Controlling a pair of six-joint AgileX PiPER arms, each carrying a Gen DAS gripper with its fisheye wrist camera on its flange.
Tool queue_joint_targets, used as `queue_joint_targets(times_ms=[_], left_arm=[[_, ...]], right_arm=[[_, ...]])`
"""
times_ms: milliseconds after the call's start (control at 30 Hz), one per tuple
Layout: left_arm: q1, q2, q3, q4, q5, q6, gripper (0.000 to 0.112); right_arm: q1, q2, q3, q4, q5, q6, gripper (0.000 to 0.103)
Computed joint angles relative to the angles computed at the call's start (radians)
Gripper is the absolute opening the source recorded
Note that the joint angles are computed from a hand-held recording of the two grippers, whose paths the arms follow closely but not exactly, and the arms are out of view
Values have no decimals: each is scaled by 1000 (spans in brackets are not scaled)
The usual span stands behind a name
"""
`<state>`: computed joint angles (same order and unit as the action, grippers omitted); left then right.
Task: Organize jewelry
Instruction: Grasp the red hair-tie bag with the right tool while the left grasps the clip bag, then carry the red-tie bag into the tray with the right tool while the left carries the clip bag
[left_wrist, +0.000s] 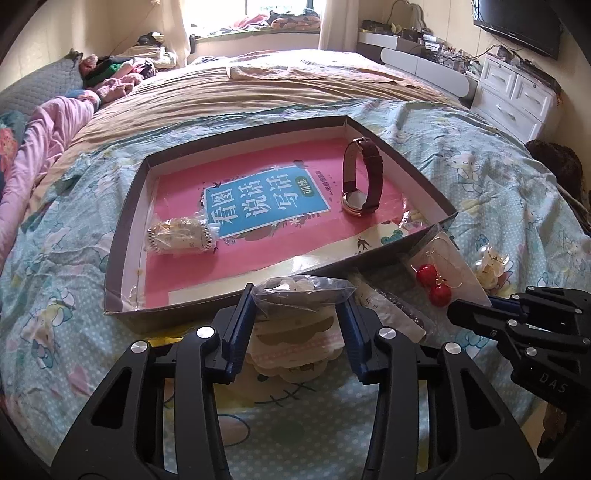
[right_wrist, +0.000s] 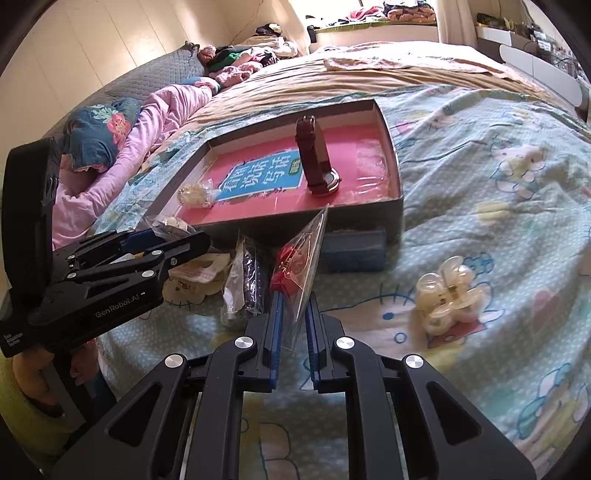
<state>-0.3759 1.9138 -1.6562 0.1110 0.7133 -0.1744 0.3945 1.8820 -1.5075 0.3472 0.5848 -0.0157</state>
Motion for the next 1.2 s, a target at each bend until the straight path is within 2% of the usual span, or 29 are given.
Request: queue_joint_targets(times_ms=[167, 467, 733, 1200], left_arm=[[22, -70, 27, -61, -26, 47, 35], [123, -142, 20, -168, -13, 101, 35], [216, -174, 5, -239, -18, 128, 35], [317, -171, -17, -252, -35, 107, 35]], right_arm=[[0, -43, 21, -32, -5, 16, 11], [21, -88, 15, -67, 0, 37, 11], [63, -61, -69, -102, 28, 66, 11], [116, 42, -256, -134, 78, 94, 11]])
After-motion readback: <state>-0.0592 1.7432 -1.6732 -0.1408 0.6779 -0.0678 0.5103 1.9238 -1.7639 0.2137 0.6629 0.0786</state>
